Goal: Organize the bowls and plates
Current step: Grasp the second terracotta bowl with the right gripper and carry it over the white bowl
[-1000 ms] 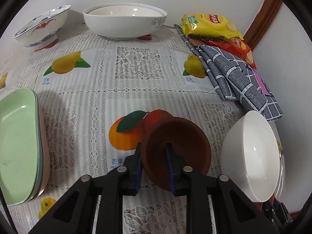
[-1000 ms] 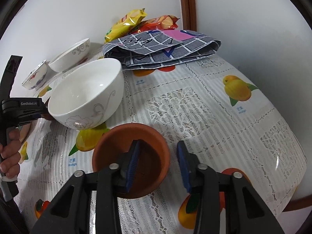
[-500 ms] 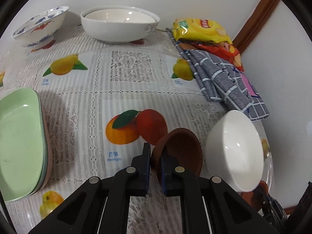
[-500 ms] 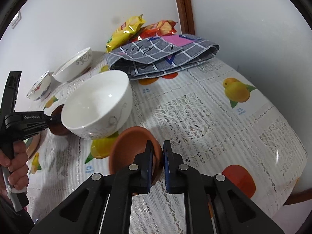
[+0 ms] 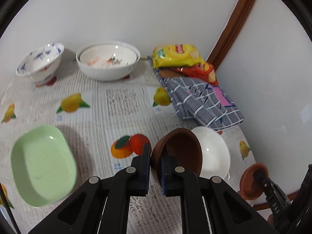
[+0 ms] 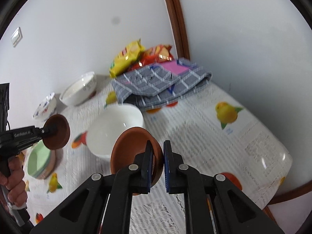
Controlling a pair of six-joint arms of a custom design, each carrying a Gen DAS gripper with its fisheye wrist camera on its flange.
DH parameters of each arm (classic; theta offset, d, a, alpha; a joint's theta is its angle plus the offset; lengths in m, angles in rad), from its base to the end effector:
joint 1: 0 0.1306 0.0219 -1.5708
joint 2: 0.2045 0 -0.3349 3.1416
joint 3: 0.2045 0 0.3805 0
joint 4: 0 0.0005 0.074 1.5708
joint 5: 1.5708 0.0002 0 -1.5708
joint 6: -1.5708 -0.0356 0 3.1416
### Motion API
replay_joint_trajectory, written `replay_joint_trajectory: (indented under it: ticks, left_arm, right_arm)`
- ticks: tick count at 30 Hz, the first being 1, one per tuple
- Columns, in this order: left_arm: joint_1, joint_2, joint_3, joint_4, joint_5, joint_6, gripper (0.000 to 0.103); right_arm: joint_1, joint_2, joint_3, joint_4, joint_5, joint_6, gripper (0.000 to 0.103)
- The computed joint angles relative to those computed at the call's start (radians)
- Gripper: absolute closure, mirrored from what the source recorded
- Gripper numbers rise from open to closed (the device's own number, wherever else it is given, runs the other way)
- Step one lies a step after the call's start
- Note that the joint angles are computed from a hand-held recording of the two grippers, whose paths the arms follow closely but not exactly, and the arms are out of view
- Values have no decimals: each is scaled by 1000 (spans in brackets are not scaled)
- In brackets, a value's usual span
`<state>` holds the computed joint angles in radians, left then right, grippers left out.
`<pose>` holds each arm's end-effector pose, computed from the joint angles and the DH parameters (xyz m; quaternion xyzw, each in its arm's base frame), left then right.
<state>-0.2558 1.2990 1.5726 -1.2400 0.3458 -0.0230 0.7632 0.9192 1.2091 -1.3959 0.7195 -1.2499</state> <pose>0.4096 -0.1201 0.4790 0.1814 0.9242 -0.1972 0.2721 0.2238 0.1809 0.4512 0.2982 0.8644 -0.0011 0.4048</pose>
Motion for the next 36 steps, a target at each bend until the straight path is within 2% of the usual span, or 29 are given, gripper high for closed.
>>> replay_joint_trajectory:
  ticks: [5, 14, 22, 27, 36]
  left_arm:
    - [13, 10, 57, -28, 18, -32, 94]
    - [6, 58, 123, -36, 35, -73, 94]
    - [8, 128, 156, -11, 57, -93, 94]
    - [25, 167, 186, -26, 64, -98, 94]
    - [42, 191, 208, -47, 81, -108, 94]
  right_arm:
    - [-1, 47, 88, -26, 24, 12, 93]
    - [-16, 138, 203, -62, 49, 35, 93]
    - [-52, 193, 243, -37, 23, 70, 93]
    - [-77, 225, 251, -7, -4, 88, 93]
    - [-112, 246, 213, 32, -63, 64, 93]
